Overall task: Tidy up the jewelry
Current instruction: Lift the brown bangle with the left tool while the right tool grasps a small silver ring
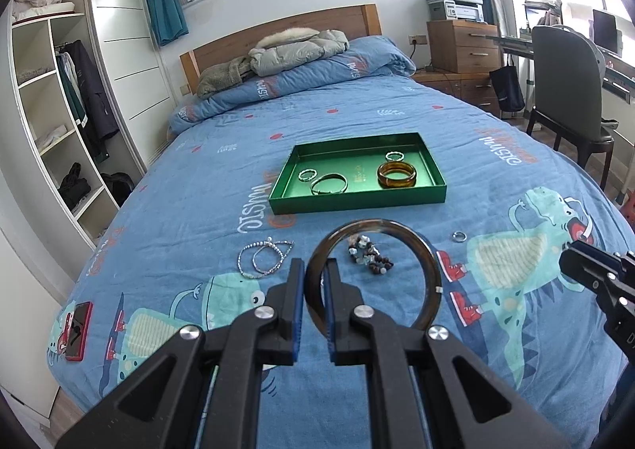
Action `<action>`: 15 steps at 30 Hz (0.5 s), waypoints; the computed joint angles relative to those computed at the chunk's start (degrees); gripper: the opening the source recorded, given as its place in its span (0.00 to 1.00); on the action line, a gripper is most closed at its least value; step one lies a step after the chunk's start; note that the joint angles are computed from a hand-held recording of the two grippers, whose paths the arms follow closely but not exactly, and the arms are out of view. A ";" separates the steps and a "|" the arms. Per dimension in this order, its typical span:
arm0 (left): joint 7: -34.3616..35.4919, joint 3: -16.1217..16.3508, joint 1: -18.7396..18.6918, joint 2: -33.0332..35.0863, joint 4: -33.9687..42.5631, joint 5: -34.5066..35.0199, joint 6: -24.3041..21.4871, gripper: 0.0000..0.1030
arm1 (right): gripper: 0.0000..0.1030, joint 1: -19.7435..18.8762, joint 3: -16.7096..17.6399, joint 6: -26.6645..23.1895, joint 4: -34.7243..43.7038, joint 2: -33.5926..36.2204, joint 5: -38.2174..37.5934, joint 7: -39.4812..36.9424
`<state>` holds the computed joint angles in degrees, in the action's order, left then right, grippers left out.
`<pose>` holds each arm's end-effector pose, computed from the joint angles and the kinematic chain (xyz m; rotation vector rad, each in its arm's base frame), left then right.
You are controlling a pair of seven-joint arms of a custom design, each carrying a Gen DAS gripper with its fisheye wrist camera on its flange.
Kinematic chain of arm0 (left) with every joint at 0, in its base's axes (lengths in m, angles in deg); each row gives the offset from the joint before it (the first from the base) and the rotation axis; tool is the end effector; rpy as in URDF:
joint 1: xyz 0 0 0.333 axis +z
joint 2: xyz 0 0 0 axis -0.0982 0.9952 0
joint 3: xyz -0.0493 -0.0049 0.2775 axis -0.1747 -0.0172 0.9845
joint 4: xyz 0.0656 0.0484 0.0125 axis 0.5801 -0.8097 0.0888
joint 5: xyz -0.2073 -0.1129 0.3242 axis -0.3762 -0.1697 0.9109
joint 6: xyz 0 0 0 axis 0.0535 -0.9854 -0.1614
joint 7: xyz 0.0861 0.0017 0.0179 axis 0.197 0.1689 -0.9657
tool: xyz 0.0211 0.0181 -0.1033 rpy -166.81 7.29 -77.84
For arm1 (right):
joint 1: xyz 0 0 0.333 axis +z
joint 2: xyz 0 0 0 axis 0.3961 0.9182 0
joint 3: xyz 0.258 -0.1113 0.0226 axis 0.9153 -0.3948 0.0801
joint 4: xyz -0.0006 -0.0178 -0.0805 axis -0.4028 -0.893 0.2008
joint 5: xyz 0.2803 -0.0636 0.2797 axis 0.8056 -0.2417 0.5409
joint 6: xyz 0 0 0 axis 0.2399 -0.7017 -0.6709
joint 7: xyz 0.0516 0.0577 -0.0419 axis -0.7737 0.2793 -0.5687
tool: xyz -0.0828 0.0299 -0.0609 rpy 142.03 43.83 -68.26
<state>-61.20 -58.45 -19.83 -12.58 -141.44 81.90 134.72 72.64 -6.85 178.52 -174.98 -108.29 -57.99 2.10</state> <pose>0.3752 -0.3301 0.5357 -1.6757 1.4891 -0.5147 0.4232 0.2276 0.4849 -1.7696 1.2380 -0.3796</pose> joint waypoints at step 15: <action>6.68 6.42 5.12 9.28 11.21 2.91 3.65 0.08 | 0.19 10.98 -11.62 -5.81 21.25 14.85 16.71 -17.99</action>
